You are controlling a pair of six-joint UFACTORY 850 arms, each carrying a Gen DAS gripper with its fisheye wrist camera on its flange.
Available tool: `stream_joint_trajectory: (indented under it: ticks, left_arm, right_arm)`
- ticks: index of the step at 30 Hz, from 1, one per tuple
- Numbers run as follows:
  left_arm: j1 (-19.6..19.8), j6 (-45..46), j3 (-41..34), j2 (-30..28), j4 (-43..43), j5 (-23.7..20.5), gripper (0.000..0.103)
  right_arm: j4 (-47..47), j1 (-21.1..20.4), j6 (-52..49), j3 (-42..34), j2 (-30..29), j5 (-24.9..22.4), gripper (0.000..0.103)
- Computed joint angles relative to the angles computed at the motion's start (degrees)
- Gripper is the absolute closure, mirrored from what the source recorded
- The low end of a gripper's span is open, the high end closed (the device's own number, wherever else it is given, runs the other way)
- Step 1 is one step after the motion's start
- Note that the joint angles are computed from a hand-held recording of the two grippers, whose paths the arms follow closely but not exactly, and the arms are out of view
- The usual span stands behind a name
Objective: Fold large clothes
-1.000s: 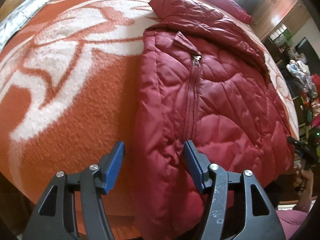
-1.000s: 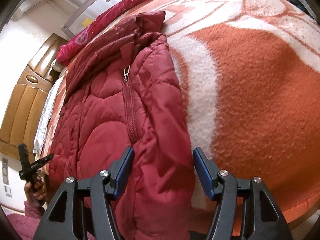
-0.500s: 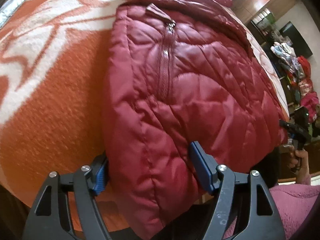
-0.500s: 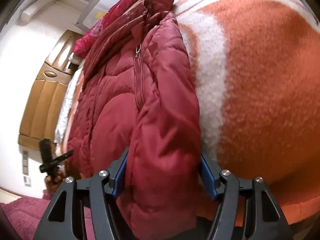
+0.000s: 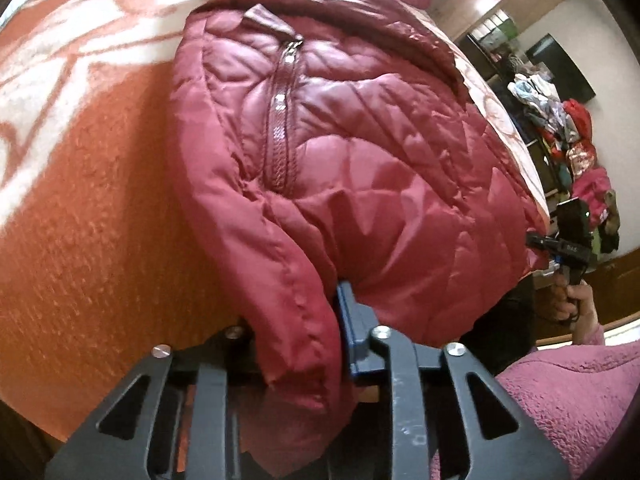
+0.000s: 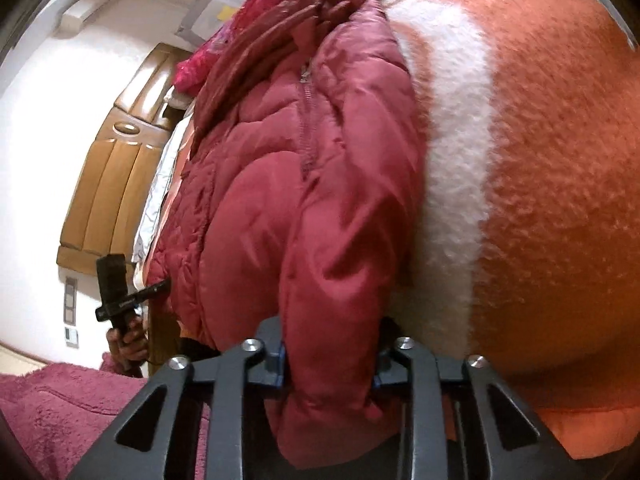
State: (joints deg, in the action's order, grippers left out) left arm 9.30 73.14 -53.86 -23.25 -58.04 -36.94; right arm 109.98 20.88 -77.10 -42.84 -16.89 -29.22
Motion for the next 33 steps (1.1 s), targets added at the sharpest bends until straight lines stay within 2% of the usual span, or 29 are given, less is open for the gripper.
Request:
stream_joint_trajectory:
  ticks: [6,12,17,33]
  left_arm:
    - [-0.8,3.5,1.1,2.5,-4.8,1.1,0.087]
    - [0.5,7.8,1.0,5.0,-11.4,-2.6,0.088]
    - [0.9,10.6,0.5,6.7,-15.8,-4.0,0.088]
    - [0.4,13.7,-7.0,4.3,-24.6,-5.1,0.088]
  right_arm:
    - [5.6,-0.2,-4.8,0.7,1.3,-3.0,0.081]
    - [11.1,-0.2,-10.6,1.3,3.5,-5.6,0.082]
    - [18.1,-0.6,-16.9,1.9,5.6,-8.8,0.082]
    - [26.3,-1.9,-24.5,-4.9,4.2,-9.1,0.082]
